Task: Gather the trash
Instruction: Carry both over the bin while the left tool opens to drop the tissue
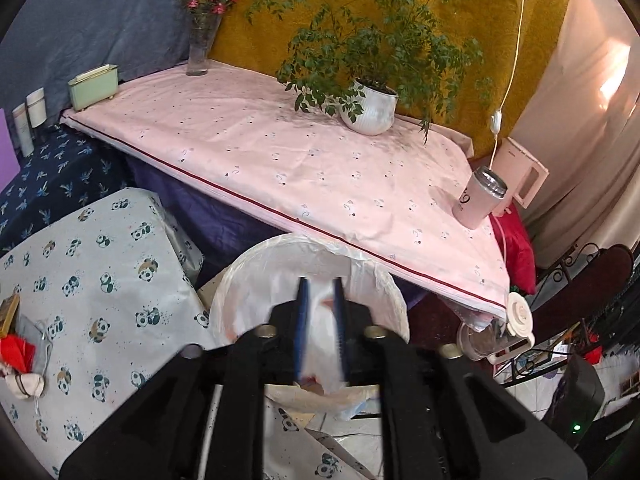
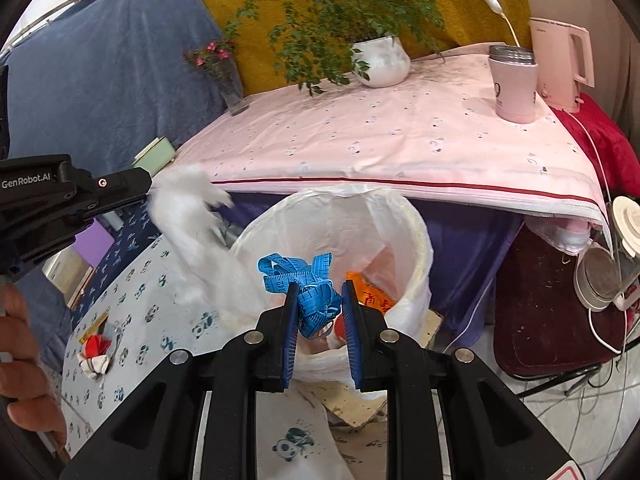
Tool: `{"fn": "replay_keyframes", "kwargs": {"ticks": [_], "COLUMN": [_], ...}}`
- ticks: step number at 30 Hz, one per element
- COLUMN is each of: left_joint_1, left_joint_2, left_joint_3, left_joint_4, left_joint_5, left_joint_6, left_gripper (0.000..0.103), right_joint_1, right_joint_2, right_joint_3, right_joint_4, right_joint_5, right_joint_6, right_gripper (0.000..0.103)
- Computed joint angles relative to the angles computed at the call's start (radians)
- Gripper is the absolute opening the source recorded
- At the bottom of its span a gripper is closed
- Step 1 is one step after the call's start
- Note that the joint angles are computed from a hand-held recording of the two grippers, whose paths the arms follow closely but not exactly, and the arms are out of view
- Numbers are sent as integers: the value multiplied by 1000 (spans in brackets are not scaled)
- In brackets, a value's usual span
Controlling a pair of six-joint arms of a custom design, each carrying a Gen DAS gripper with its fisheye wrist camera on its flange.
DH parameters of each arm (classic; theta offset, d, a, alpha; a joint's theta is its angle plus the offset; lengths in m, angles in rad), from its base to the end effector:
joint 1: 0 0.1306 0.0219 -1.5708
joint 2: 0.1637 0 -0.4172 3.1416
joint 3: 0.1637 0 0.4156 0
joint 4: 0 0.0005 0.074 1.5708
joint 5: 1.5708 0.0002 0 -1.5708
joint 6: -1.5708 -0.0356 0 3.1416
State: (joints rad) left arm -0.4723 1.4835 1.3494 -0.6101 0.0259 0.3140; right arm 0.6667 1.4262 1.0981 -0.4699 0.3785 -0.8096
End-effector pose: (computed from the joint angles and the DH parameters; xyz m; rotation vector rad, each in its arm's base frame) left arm 0.4857 -0.2497 0.4166 0.1994 2.3450 -0.4236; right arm 0.3997 0.2972 0.3370 0.3446 2.2923 0.3053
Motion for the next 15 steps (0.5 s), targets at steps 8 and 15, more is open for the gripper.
{"fn": "replay_keyframes", "kwargs": {"ticks": [8, 15], "left_joint_1": [15, 36], "left_joint_2": [7, -3], "left_joint_3": [-12, -40], "left_joint_4": [7, 3], "left_joint_5": [-30, -39], "left_joint_6": [9, 19], "left_gripper": [38, 39], "right_joint_1": [-17, -23], "right_joint_2": [12, 36], "right_joint_3": [-1, 24], "right_joint_4": [9, 15], "right_joint_5": [-11, -19], "right_joint_6": [-1, 19], "right_gripper": [20, 20]}}
